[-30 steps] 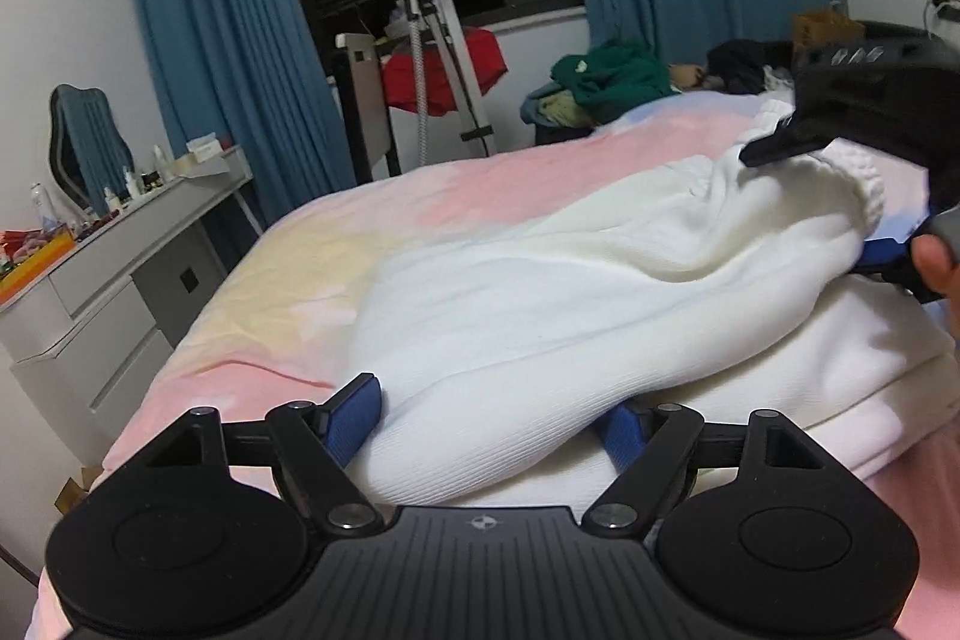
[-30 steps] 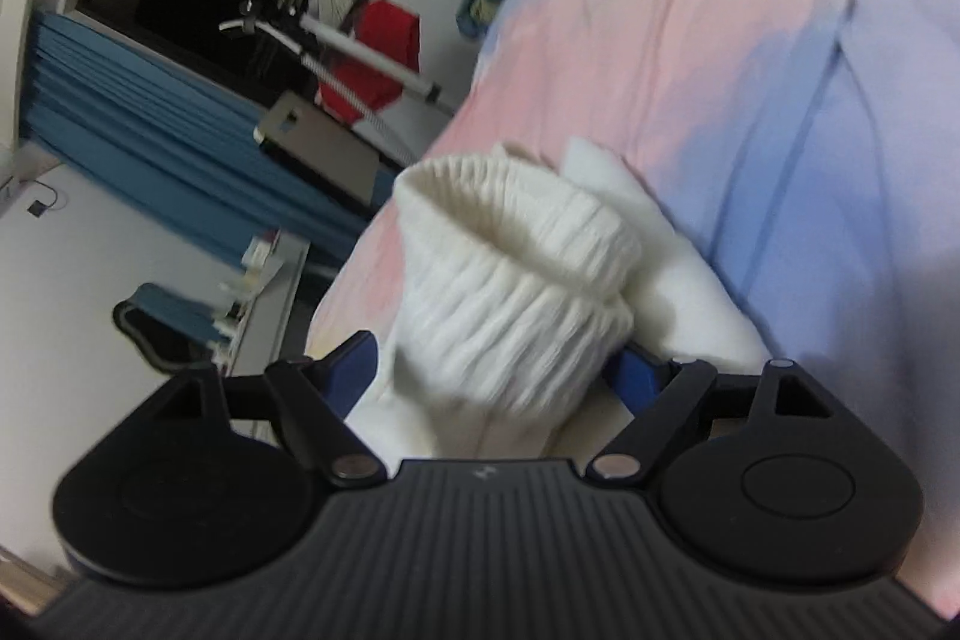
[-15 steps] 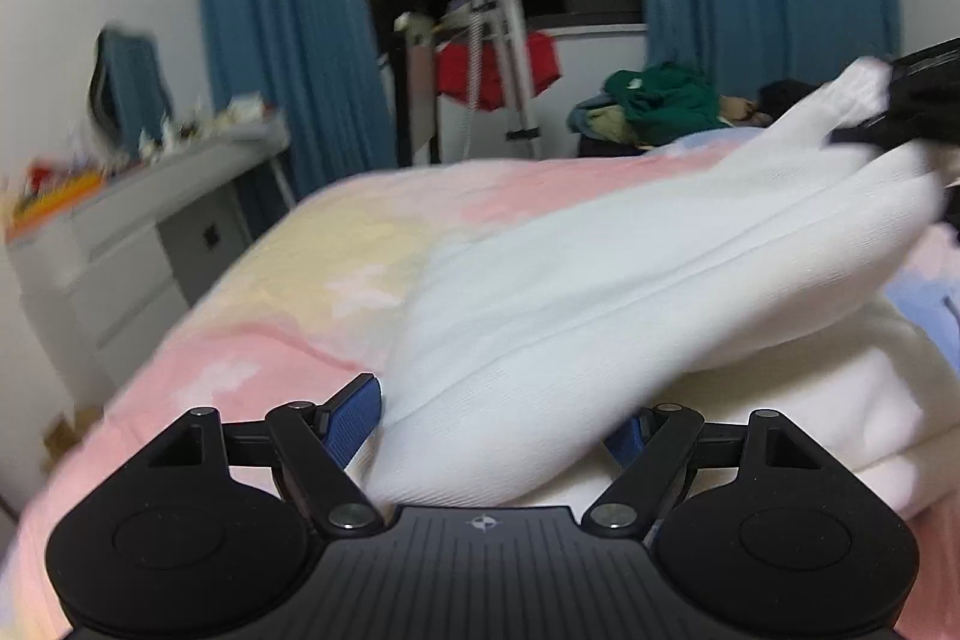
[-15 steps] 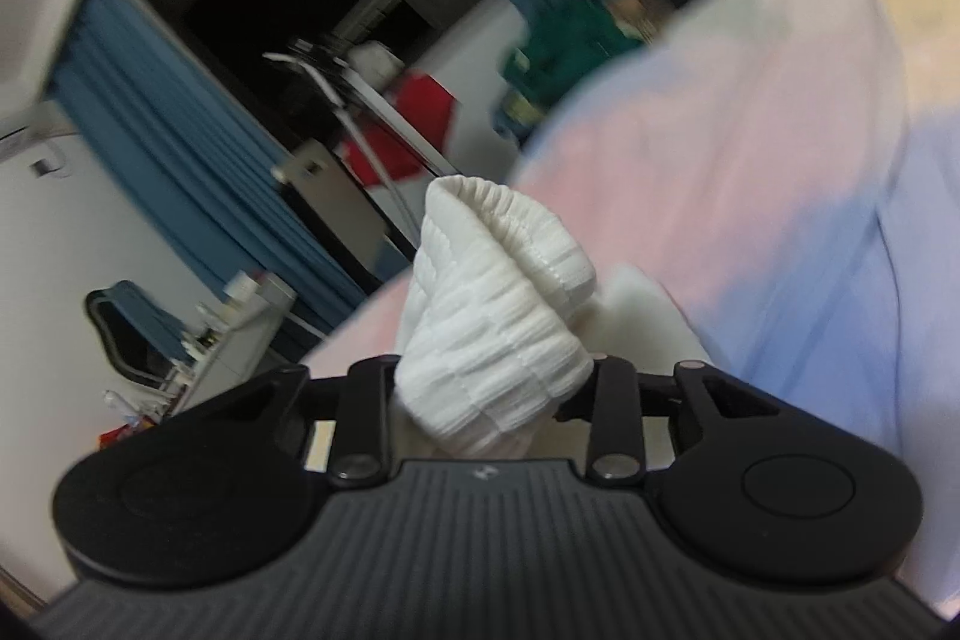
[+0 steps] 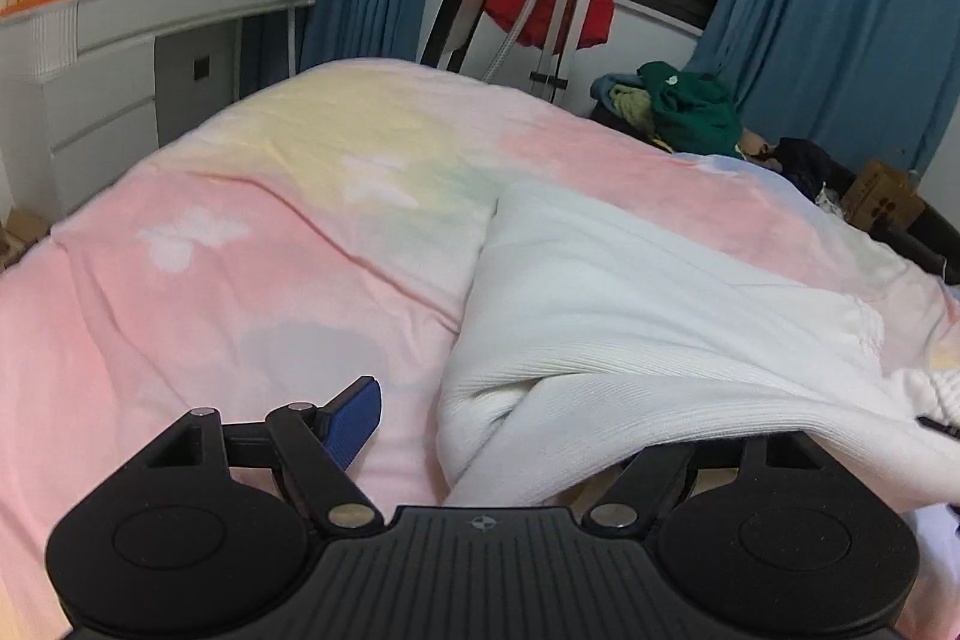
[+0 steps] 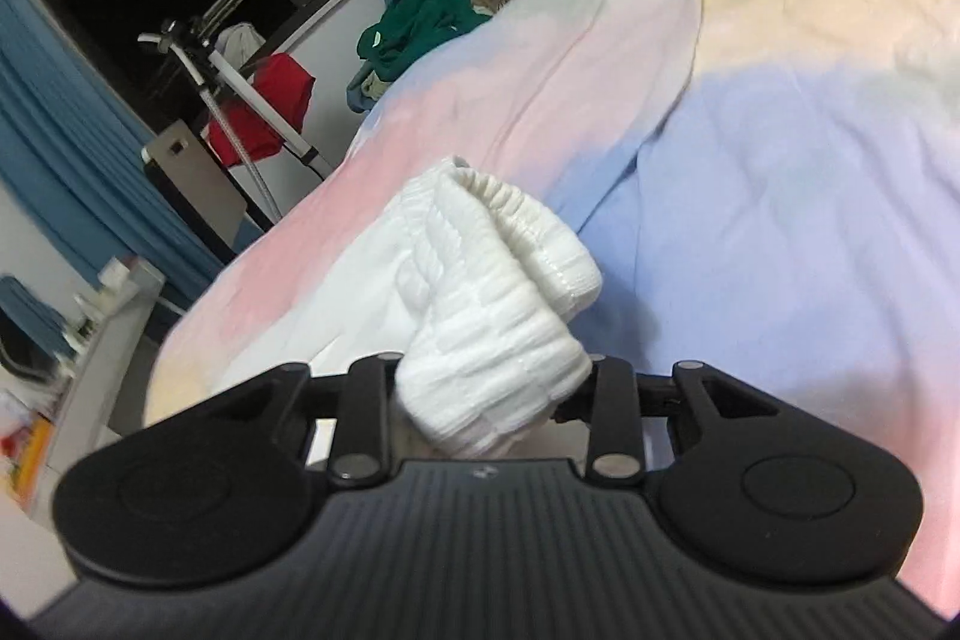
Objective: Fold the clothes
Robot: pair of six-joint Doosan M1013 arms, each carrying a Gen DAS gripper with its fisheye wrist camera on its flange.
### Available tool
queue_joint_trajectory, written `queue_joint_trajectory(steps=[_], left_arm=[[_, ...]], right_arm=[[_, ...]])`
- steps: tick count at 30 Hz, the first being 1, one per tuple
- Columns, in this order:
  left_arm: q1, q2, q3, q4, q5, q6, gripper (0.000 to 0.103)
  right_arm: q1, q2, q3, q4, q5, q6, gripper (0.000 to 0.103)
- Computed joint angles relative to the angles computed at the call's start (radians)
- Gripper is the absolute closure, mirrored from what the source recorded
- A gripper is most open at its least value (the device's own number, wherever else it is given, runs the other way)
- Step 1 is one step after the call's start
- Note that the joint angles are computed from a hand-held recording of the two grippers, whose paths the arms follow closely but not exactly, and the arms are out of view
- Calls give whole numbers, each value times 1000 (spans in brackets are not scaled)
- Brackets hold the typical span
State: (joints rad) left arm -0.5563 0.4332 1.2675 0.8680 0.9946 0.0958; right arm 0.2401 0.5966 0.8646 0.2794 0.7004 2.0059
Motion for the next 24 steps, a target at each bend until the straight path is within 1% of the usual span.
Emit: queue_joint_trajectory(steps=[2,4,5,7,8,10,11,13,15,17,18,20,21,23,24], left_arm=[[-5,-1,2,24,6,-5,26],[-1,-7,9,20,-8,-12,26],[1,-10,12,12,-16,-10,26],[4,-12,13,-10,-23,12,26],[3,-11,11,-14,-16,28,26],[3,-11,13,-21,-13,34,26],[6,-13,15,-30,-19,32,26],[15,-19,18,-67,-33,44,26],[23,-24,18,-107,-46,66,27],[27,-29,16,-134,-53,96,27],[29,-32,15,-148,-57,111,28],[27,-43,21,-157,-69,146,28],[27,-52,26,-163,-82,167,28],[28,-73,43,-180,-122,209,25],[31,-84,53,-185,-150,216,21]], right_arm=[[-1,-11,15,33,-48,-50,68],[1,-29,48,62,-102,-122,67],[3,-29,47,48,-96,-136,67],[0,-11,18,12,-7,-99,64],[-6,-3,10,29,35,-83,62],[-23,-3,17,103,62,-73,57],[-30,-5,18,139,72,-79,56],[-34,-7,7,169,105,-102,55],[-33,-14,6,175,126,-150,49],[-24,-1,-22,156,156,-162,29],[-22,3,-28,157,173,-167,25],[-23,23,-52,155,217,-138,19],[-24,35,-66,154,241,-120,18],[-29,53,-80,187,263,-105,15],[-31,59,-84,204,266,-106,14]])
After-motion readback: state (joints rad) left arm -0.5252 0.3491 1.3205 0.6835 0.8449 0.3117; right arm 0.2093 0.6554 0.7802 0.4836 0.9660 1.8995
